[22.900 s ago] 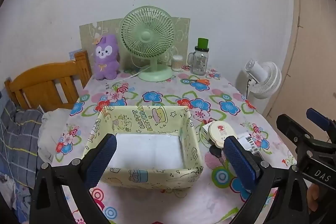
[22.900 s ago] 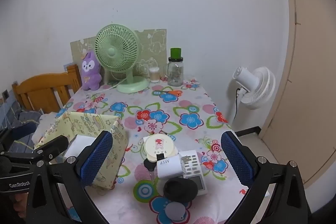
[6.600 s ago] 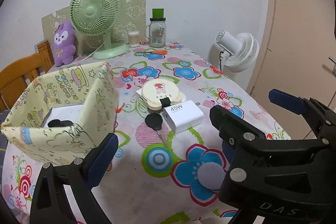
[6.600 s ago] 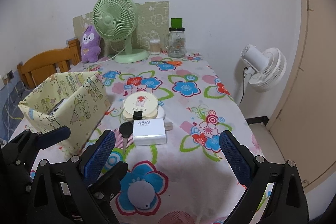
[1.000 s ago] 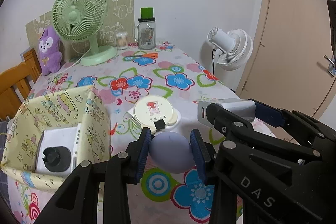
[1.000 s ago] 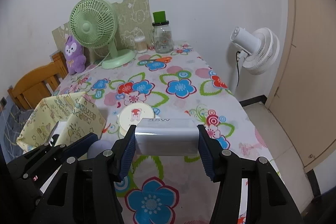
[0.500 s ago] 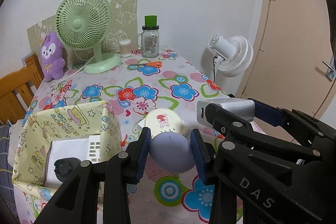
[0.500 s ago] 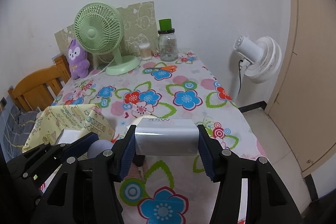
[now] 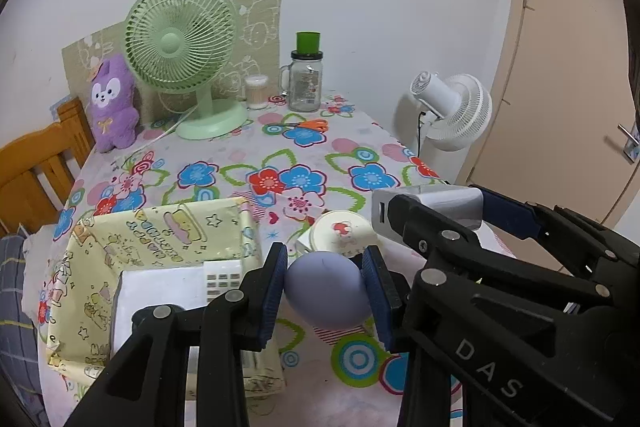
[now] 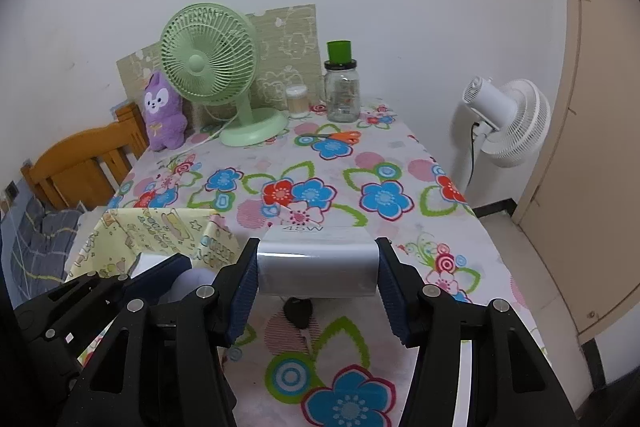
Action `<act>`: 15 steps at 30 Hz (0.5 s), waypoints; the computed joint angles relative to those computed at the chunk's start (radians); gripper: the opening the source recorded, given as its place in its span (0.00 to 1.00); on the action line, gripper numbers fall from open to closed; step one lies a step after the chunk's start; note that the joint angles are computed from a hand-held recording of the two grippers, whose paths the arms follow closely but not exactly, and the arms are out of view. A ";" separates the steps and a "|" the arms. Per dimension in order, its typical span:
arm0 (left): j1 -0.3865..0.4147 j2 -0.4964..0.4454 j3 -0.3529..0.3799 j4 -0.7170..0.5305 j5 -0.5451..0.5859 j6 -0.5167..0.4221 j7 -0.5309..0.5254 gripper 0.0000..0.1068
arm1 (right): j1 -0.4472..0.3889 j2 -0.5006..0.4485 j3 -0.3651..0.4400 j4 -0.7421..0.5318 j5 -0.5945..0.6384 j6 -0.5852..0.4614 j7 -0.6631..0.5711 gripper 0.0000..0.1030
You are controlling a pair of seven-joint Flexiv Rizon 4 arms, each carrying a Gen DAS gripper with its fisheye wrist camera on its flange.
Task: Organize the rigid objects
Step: 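Carry the grey ball and large white charger over the fabric basket with both grippers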
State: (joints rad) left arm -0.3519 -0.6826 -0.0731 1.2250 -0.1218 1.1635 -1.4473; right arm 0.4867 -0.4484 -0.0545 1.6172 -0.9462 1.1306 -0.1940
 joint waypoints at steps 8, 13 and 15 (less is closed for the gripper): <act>0.019 0.008 0.007 0.001 0.002 -0.005 0.008 0.37 | 0.015 -0.037 0.006 -0.061 0.036 -0.011 -0.045 0.56; 0.034 0.013 0.007 0.005 -0.002 -0.008 0.014 0.37 | 0.029 -0.063 0.004 -0.102 0.067 -0.015 -0.083 0.56; 0.039 0.015 0.009 0.008 -0.002 -0.006 0.015 0.37 | 0.036 -0.074 0.004 -0.121 0.083 -0.019 -0.100 0.56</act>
